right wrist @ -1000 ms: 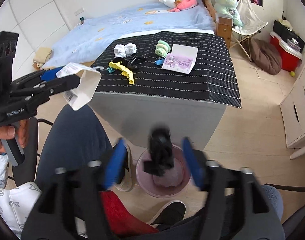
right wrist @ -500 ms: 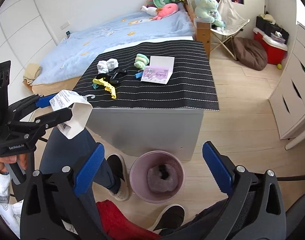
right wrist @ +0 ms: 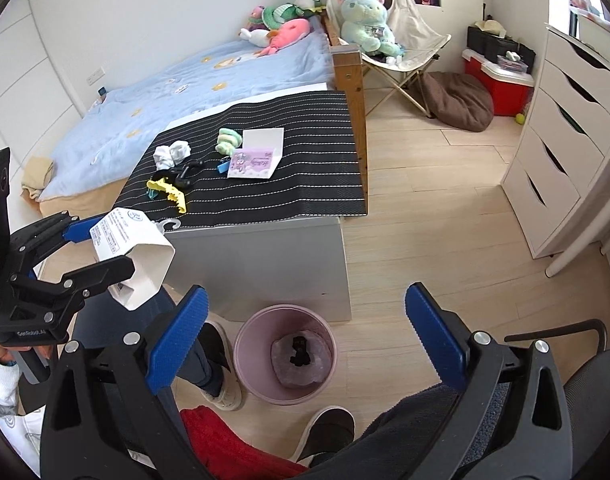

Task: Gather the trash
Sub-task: 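Lower the white box over the pink bin and open the left gripper, then reach the right gripper to the pink card packet and grasp it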

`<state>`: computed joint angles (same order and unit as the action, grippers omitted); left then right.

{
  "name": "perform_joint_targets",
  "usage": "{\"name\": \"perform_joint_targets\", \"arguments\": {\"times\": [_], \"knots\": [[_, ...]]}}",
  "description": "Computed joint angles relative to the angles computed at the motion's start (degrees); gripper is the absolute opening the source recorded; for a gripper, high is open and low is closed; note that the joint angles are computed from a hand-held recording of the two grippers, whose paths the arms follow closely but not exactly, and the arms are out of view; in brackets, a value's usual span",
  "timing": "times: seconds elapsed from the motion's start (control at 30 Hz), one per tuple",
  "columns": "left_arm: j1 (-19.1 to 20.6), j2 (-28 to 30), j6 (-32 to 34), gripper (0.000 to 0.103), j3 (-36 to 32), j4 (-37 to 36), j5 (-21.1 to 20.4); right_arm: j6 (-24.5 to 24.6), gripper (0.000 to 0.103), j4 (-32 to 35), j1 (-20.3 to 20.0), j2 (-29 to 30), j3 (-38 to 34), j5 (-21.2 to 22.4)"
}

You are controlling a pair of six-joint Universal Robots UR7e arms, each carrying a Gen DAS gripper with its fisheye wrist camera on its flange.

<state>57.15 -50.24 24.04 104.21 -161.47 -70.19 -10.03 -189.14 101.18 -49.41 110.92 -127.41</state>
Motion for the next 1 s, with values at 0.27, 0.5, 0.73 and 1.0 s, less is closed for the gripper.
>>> {"name": "perform_joint_targets", "arguments": {"times": [0.27,0.5,0.73,1.0], "knots": [[-0.32,0.31,-0.72,0.095,-0.09,-0.84,0.72,-0.36,0.097,0.07,-0.3,-0.39,0.26,0.71],[-0.3,0.37,-1.11,0.095,-0.22,-1.65,2.75,-0.37,0.097,0.73,-0.29,0.14,-0.42,1.13],[-0.08,-0.18,-1.8,0.095,-0.16,-2.75,4.53,-1.18,0.098,2.16,0.0,1.16,-2.19,1.76],[1.17,-1.3,-3.42,0.095,-0.57,-4.58,7.14,-1.88,0.098,5.53,0.86,3.79,-6.81,1.77]]}}
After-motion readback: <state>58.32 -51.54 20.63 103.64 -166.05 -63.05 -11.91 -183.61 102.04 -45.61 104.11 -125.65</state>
